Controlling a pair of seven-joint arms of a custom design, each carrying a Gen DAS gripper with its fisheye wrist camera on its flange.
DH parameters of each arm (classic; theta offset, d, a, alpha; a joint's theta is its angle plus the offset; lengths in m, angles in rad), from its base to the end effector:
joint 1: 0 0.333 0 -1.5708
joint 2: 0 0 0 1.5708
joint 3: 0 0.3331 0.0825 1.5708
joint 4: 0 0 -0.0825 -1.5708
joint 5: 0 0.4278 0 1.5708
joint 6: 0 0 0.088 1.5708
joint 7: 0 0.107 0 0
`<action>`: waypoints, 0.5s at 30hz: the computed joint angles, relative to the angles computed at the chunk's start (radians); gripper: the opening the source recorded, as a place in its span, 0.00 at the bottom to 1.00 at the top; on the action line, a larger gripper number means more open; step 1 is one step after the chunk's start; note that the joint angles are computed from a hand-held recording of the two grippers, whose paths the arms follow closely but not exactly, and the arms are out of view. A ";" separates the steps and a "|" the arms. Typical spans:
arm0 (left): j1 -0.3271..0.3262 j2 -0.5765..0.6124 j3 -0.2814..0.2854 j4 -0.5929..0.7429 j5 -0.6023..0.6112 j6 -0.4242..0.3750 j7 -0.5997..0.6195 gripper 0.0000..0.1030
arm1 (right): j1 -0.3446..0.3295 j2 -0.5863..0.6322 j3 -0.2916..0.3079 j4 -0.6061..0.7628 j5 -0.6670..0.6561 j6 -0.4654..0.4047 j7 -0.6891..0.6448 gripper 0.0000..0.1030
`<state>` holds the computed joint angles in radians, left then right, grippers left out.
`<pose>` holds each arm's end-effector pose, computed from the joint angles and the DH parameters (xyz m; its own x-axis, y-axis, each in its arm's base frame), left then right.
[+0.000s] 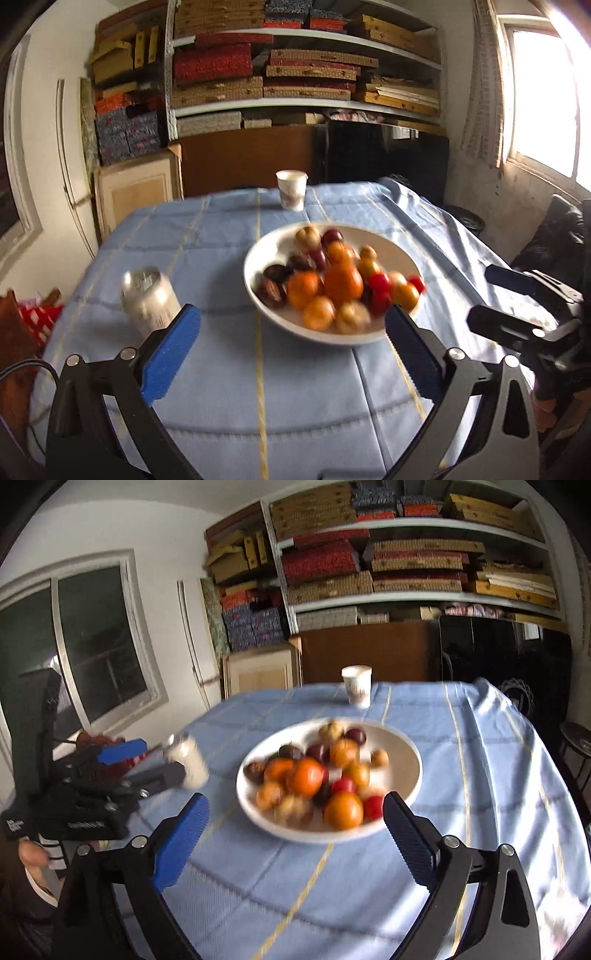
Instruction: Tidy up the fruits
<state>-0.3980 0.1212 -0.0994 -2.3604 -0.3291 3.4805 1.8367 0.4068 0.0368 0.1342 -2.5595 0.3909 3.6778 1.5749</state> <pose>0.5304 -0.2432 0.3784 -0.3725 -0.9280 -0.0096 -0.5101 0.2135 -0.8332 0.4667 0.2222 0.3621 0.1942 -0.9591 -0.2058 -0.5268 0.0750 -0.8467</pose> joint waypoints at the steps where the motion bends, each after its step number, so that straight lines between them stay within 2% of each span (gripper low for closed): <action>1: 0.001 -0.005 -0.002 -0.018 0.004 0.005 -0.011 0.96 | 0.009 -0.004 0.005 -0.009 0.040 -0.006 -0.027 0.93; 3: -0.057 -0.010 0.023 -0.034 -0.124 0.022 0.104 0.96 | 0.033 -0.005 0.015 -0.017 0.158 -0.002 -0.105 0.93; 8: -0.056 -0.010 -0.012 -0.049 -0.230 0.066 0.192 0.96 | 0.056 -0.003 0.022 -0.027 0.321 0.052 -0.188 0.93; 10: -0.080 0.003 -0.009 -0.030 -0.334 0.077 0.278 0.96 | 0.054 -0.003 0.019 -0.028 0.334 0.050 -0.187 0.93; 15: -0.078 0.010 -0.020 -0.019 -0.382 0.077 0.321 0.96 | 0.046 0.000 0.015 -0.027 0.307 0.025 -0.167 0.93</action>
<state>-0.4764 0.1307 -0.1199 -2.3795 -0.7113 3.5573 2.1574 0.4530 0.0367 0.1495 -2.5861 0.6980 3.7029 1.4075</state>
